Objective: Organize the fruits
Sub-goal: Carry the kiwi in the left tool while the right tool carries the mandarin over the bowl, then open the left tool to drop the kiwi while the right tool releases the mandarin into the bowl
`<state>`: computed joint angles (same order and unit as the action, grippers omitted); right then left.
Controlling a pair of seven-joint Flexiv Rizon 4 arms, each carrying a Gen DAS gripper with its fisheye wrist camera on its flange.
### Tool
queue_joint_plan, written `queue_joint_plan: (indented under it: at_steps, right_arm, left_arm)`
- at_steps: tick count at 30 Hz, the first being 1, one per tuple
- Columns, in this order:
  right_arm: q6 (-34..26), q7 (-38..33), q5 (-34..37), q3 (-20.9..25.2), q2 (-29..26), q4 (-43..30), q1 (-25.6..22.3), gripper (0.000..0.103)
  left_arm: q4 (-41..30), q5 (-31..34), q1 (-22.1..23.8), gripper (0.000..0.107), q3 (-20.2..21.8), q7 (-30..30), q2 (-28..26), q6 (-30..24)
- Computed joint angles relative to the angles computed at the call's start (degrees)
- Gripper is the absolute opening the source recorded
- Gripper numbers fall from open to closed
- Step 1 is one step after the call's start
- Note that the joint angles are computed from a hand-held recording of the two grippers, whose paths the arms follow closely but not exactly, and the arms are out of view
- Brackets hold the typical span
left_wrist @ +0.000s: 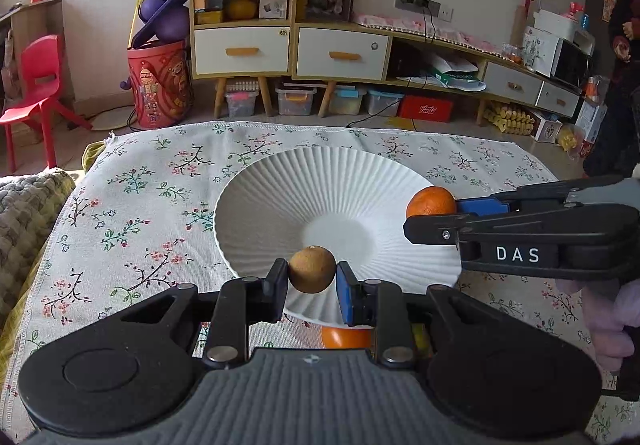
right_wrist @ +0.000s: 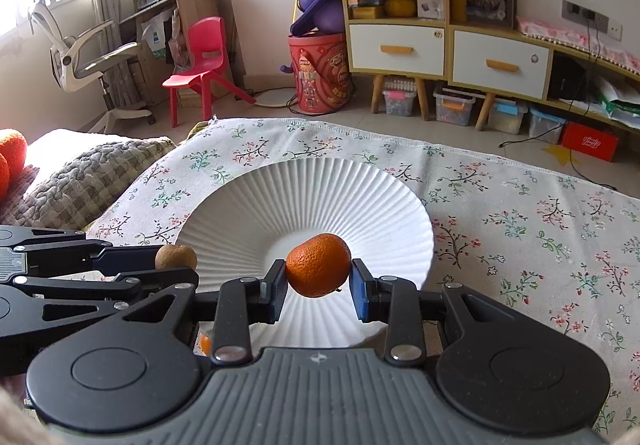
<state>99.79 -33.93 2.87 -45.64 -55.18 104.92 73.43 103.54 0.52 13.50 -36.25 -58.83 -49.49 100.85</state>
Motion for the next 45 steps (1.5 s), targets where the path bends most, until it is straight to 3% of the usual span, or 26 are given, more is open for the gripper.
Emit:
queue_joint_plan:
  at_steps: [14, 17, 32, 34, 38, 45]
  right_arm:
    - [-0.54, -3.48, -4.37, 8.03, 1.1, -4.28, -9.02, 0.03]
    - [-0.43, -4.76, -5.27, 9.5, 1.53, -4.34, -10.5, 0.03]
    - [1.01, -7.89, -3.92, 11.82, 1.91, -4.87, -12.26, 0.031]
    - [1.06, -7.86, -3.63, 12.05, 2.21, -4.69, -12.27, 0.032]
    - [2.22, -7.9, -2.44, 11.88, 2.72, -3.87, -11.91, 0.046]
    - [3.25, -8.16, 0.4, 9.6, 3.55, -1.93, -8.61, 0.059]
  left_arm:
    - [-8.56, -4.6, -5.19, 0.009, 2.83, 4.95, -4.6, -5.52]
    - [-8.89, -4.74, -4.82, 0.009, 1.86, 6.85, -5.57, -5.0]
    - [-8.46, -5.09, -3.53, 0.011, -0.37, 9.24, -6.62, -4.17]
    - [-8.22, -5.0, -3.42, 0.016, -0.39, 9.34, -6.33, -4.31]
    - [-6.14, -4.34, -2.26, 0.023, -0.86, 9.63, -5.18, -3.75]
    - [-1.26, -2.03, 0.66, 0.038, -2.18, 8.79, -2.69, -1.52]
